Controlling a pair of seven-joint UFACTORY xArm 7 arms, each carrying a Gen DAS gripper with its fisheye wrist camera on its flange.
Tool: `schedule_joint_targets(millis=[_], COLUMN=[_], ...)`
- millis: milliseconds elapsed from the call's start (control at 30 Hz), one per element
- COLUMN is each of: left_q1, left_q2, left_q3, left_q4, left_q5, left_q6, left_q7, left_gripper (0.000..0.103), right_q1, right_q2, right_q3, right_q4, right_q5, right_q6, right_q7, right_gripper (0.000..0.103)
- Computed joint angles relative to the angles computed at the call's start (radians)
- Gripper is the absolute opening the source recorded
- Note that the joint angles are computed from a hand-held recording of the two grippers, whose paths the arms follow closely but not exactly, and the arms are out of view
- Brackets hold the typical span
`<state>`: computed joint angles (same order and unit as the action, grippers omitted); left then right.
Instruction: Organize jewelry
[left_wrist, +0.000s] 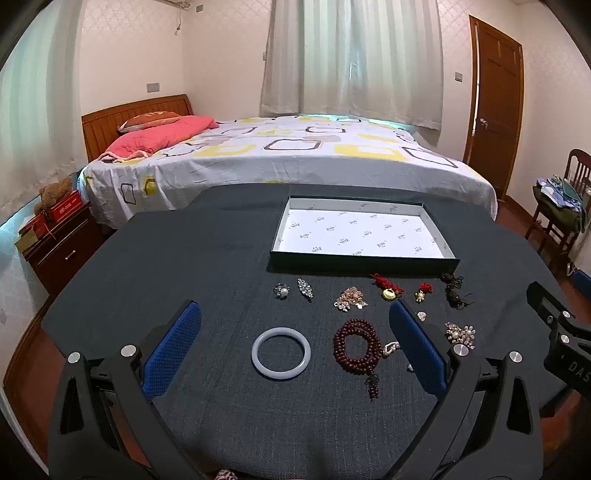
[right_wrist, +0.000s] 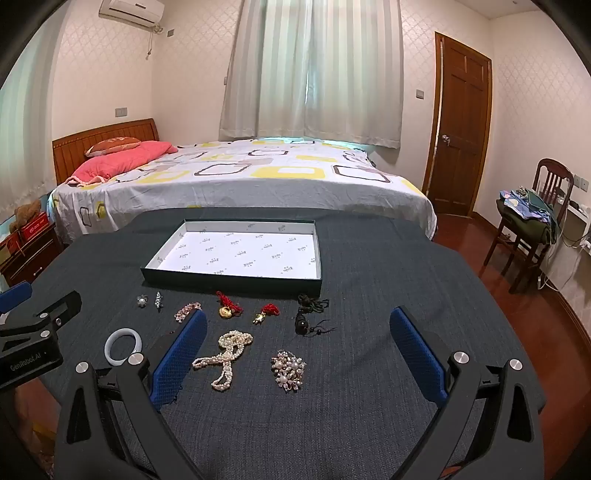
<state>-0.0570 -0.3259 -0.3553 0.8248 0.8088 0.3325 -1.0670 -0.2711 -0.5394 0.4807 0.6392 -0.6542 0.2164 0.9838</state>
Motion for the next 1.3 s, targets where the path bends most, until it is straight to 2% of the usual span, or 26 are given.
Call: schedule_joint_targets(millis=[333,533,1300], left_q1=[-0.002,-0.014,0.024], left_q2=[0.006,0.002,-0.004], left_q3=[-0.009,0.025,0.000], left_q4=[0.003,-0.016,-0.023], left_q5=[0.006,-0.051,-0.091], left_q6=[0.001,-0.053,-0.063], left_q7=[-0.010,0.034,0.059], left_gripper=[0.099,0.099,0.099], right_q1=[0.008,0.015,0.032], right_q2=[-0.001,-0.004,-0.019], right_q3=[-0.010,-0.013,-0.037], right_q4=[0.001,-0.001,-0.004], right_q5=[0.007,0.011,0.036], right_q6=[0.001,0.005,0.012], right_q7=[-0.006,-0.011,-0.043], right_gripper=[0.096,0.096,0.096])
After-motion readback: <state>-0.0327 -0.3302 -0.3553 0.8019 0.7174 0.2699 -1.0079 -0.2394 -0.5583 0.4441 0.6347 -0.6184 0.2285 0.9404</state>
